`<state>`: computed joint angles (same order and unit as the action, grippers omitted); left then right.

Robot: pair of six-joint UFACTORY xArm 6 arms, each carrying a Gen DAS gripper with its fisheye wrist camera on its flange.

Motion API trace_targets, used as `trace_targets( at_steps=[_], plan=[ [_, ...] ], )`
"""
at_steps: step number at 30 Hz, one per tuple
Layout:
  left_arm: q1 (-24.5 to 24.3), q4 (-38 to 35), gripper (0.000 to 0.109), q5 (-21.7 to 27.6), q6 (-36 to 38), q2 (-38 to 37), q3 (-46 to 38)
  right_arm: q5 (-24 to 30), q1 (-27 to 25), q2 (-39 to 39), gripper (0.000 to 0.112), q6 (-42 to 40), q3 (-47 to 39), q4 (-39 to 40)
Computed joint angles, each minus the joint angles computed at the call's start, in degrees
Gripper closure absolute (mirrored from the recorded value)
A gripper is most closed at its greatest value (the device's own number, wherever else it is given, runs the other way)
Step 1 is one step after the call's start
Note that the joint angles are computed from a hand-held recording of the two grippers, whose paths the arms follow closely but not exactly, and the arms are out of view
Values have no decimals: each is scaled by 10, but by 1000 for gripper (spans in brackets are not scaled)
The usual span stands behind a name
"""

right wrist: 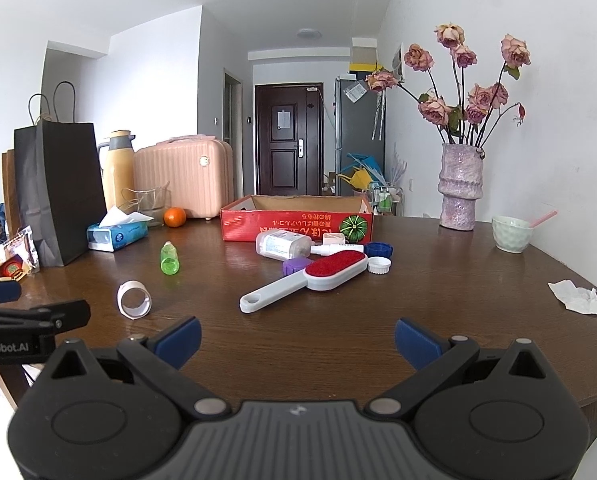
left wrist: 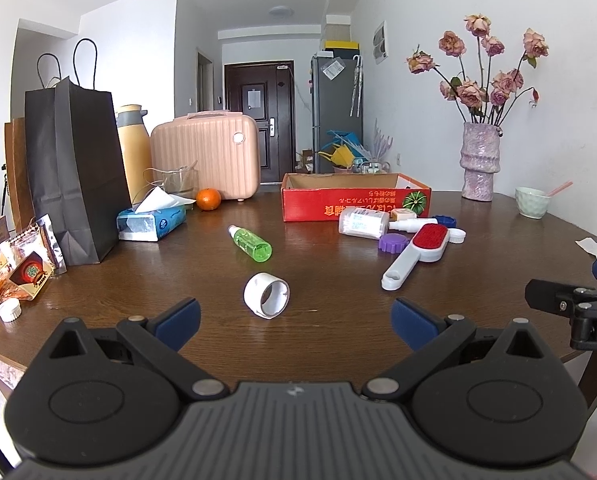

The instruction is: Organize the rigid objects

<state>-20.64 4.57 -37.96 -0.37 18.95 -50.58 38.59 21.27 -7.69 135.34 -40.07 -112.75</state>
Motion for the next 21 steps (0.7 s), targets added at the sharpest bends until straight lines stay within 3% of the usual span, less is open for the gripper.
trace_targets(
  at_steps=[21],
  plan=[
    [-2,-11,6,66,0,51,-86,-50,-39,62,9,-34,-71,15]
  ],
)
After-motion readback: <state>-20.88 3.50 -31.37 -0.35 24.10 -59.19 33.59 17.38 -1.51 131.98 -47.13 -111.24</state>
